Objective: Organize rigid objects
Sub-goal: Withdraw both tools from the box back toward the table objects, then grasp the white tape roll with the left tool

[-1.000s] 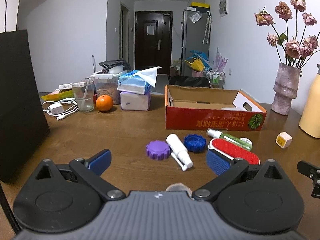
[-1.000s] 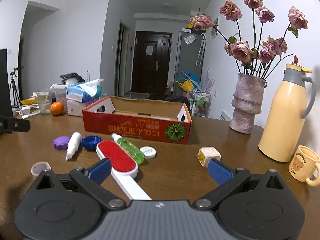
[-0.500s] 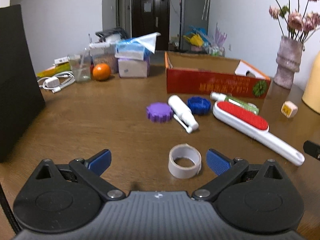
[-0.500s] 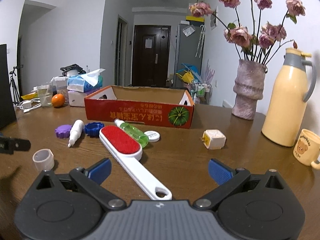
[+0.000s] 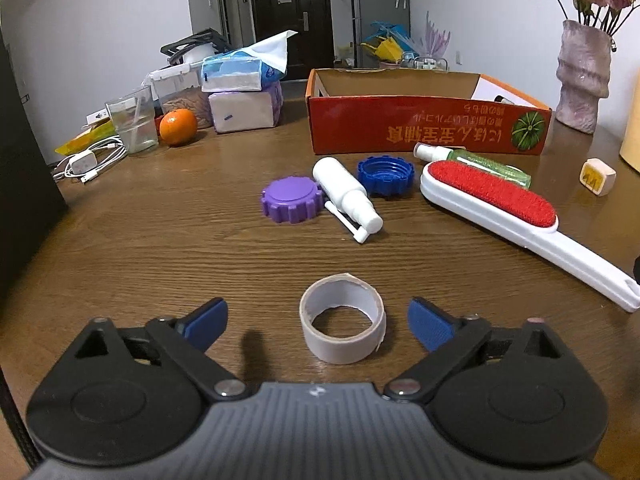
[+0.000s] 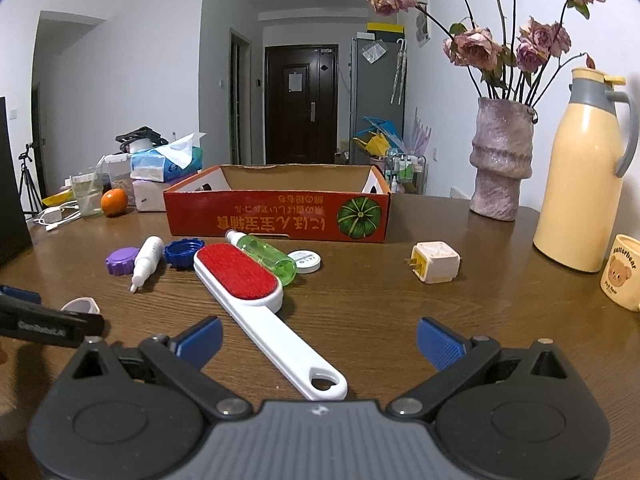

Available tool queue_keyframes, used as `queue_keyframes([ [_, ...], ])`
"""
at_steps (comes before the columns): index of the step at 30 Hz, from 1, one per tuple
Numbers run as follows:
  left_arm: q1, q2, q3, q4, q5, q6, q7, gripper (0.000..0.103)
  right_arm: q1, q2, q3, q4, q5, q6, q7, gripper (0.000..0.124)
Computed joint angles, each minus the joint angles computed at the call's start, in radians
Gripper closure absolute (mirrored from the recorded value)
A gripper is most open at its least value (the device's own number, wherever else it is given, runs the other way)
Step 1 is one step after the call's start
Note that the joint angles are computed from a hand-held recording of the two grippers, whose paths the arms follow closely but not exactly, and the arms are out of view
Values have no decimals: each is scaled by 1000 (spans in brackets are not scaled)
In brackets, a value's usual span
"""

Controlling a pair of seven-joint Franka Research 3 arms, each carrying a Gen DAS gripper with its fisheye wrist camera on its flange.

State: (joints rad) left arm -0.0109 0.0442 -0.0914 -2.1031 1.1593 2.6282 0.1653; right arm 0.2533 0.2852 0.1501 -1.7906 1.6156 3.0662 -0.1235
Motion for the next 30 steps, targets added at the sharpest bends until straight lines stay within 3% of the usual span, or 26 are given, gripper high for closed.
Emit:
queue_keyframes([
  [11,14,20,21,3,-17,90,-18,59,-5,2,5,-7,-29,-15,25,21],
  [16,20,13,23,-4,-13,116,-28,59,-5,6,10,-8,-56,-5,44,21],
  [26,37,-34,17,-15,161,132,-167,59,-14,8,33,-3,-102,-17,14,21],
  [30,50,-43,15,1,198,124,-195,59,-13,19,37,13,-180,-39,32,21],
])
